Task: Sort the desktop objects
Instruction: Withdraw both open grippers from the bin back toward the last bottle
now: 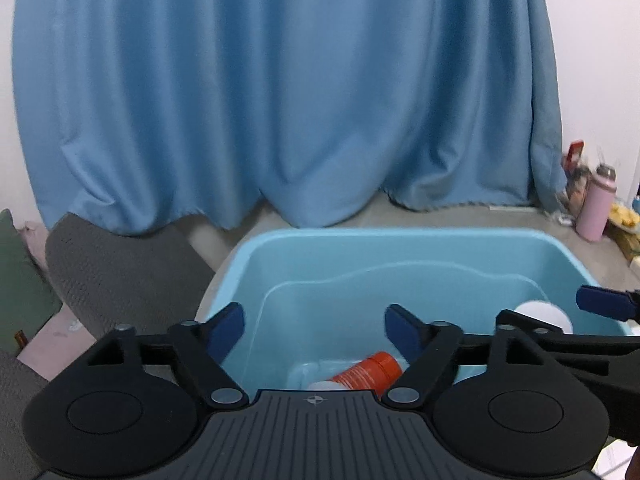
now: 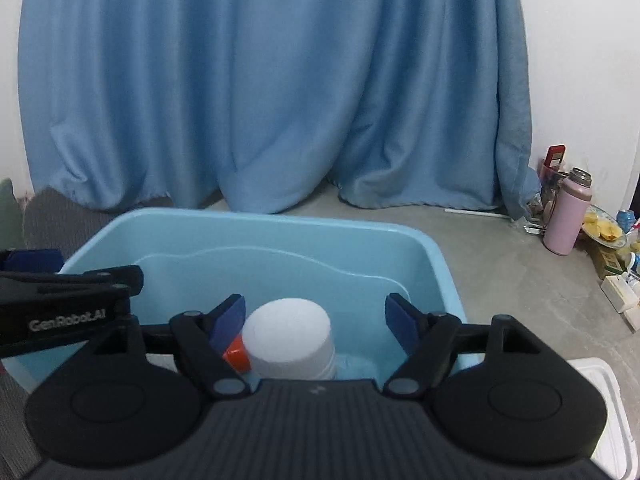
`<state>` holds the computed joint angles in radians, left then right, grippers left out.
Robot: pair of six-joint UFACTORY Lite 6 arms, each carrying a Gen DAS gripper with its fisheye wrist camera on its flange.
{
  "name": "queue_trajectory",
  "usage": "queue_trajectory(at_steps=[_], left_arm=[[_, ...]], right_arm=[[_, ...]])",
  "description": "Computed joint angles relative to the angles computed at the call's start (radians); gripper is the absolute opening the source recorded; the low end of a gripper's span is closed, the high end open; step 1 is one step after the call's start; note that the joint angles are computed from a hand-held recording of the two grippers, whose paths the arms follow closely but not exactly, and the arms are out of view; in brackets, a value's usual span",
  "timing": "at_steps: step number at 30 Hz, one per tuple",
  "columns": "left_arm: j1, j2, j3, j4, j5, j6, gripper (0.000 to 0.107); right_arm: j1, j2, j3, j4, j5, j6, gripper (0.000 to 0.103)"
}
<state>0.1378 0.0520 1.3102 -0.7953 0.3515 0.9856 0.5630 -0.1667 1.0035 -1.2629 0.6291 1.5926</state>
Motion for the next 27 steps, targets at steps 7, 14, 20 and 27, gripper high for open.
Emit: queue_trajectory(at_steps=[7,14,20,27], left_arm=[[0.035,-0.108,-0.093,-0.081,0.019,0.080,0.084],[0.109,-0.254,-0.211,-0.155,0.097,0.176,0.084],[0.218,-0.402,-0.325,-0.210,0.205,0.271,0.084],[0.454,-0.571,-0.456,-0.280,0.428,0.430,0.084]], right_arm=[[0.068,-0.062,-0.045,-0.019,0.074,0.033,0.077],[0.194,-0.141,-0.098,-0.012,0.209,0.070,0.077],[0.343,-0.201,-0.145,0.009,0.357,0.121,0.077],[0.554,-0.269,-0.230,0.036,0.544,0.240,0.077]])
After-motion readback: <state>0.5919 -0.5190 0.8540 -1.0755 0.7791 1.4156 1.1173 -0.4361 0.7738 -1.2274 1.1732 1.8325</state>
